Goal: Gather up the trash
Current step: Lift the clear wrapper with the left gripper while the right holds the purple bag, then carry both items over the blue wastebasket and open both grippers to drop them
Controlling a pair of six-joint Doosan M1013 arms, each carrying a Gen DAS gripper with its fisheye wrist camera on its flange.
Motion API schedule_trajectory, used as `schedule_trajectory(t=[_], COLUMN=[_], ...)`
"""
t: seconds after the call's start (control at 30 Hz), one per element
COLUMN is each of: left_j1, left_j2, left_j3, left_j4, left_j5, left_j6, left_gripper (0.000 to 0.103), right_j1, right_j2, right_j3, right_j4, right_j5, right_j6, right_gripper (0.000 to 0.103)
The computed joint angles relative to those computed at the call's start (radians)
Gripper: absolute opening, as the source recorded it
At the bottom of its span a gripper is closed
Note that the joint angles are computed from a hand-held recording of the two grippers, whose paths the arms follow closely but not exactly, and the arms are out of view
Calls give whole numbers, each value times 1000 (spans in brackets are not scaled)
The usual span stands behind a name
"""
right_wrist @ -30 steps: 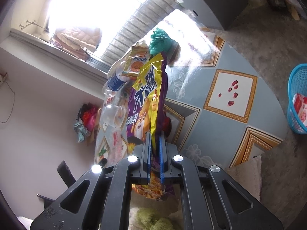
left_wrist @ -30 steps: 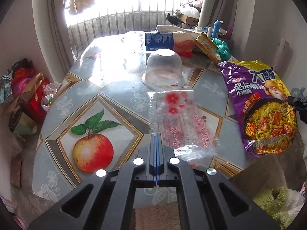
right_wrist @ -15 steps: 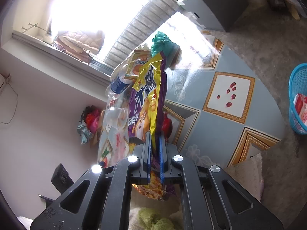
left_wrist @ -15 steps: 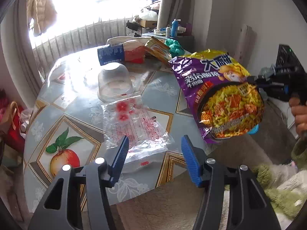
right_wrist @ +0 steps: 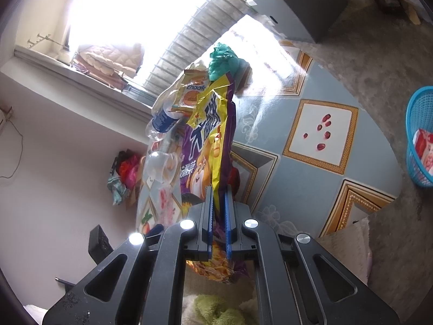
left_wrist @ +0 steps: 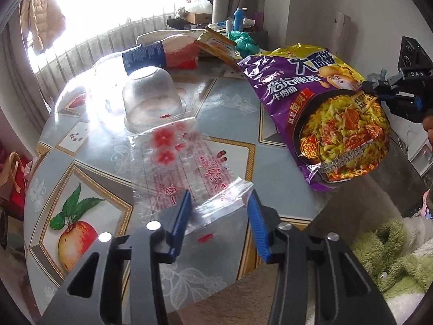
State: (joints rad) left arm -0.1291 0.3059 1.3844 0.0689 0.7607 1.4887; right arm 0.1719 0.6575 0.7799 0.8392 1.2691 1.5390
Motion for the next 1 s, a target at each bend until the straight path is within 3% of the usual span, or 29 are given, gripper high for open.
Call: schedule_trajectory(t=[0.13,0.23,0.3,0.63,0.83,0.93,1.0], left_j1=[1,-5,-11,-32,-44,-56,-69], left_j2=[5,-2,-15,-36,44,120,193], left_j3=[-7,-4,5,-43,-196,-315,-432], left_j4=[5,29,43,7,-249,-418,-513], left_j5=[-1,-7,-24,-92,-102,-67,-3], left_j6=[9,7,-4,-10,175,294,366], left_gripper=[18,16,7,3,3,2,3], right_j1=[-1,-4,-7,-45,-96,-126,-144], right_j2=[-4,-10,-16,-65,-122,-152,-169], right_j3=[5,14,24,105,193,237,259], right_j4=[2,13,26,97,96,56,22], right_j5=[-6,-13,-20,-93,-211,-289,-333], right_j6=[0,-10,-25,-100,-95,-49,-11], right_gripper=[6,6,5,5,4,4,4])
